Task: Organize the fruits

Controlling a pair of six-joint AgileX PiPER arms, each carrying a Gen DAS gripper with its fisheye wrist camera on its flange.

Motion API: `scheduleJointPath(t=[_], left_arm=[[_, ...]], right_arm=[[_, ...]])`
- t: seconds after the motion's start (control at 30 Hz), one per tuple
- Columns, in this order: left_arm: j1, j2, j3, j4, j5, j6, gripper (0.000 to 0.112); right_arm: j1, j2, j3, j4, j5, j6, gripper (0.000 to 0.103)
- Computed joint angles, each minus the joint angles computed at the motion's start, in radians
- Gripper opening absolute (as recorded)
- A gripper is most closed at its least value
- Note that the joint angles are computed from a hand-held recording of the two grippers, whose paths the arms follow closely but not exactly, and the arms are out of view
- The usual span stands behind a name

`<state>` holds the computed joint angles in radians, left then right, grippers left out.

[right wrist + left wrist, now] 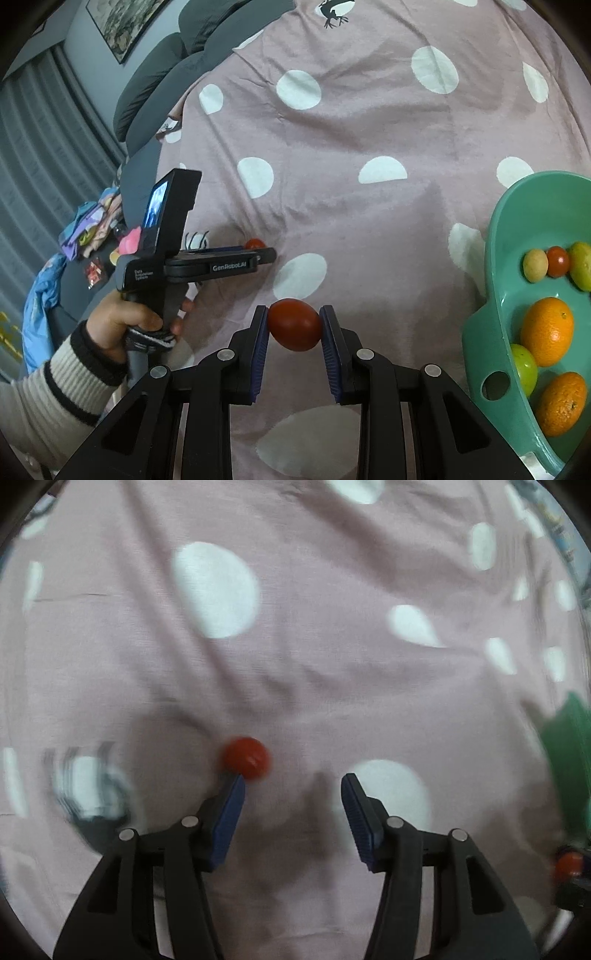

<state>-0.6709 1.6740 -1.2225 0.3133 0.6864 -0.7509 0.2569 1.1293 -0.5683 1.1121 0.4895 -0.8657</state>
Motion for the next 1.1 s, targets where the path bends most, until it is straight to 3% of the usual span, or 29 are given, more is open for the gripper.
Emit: scheduleJointPath(t=[0.07,0.17,0.27,0.33,0.47,0.57,0.7,0.77,1.1], left_arm=[[-0.004,-0.024,0.017,-0.017,-0.035,0.035,0.054],[-0.020,-0.035,0.028,0.127,-0.013,-0.109,0.054],[0.035,0.022,-0.025,0.057,0.036,-0.041,0.053],[0.032,0.059,-0.069,0.087,0.061,-0.030,0.052],[0.048,0.138,-0.160,0.015,0.068,0.056,0.053],[0.039,0.181,-0.189,0.071,0.093,0.013,0.041],[0.060,0.172,-0.162,0.099,0.056,-0.047,0.039],[0.074,0.149,-0.131,0.074,0.023,-0.028,0.029],[0.063,-0.046,-0.019,0.013,0.018,0.088,0.028]], right_arm=[[-0.005,0.005,0.001,0.007,0.004,-0.009,0.030],[-0.010,0.015,-0.003,0.016,0.007,-0.019,0.030],[-0.008,0.017,-0.002,0.020,0.008,-0.022,0.030],[-0.004,0.015,-0.001,0.018,0.005,-0.021,0.030],[0.007,0.028,-0.012,0.005,-0.012,-0.003,0.030],[0.016,0.037,-0.017,0.009,-0.019,-0.005,0.030],[0.016,0.048,-0.019,0.014,-0.022,-0.008,0.030],[0.020,0.059,-0.020,0.011,-0.030,-0.002,0.030],[0.075,0.067,-0.027,-0.115,-0.100,0.151,0.030]])
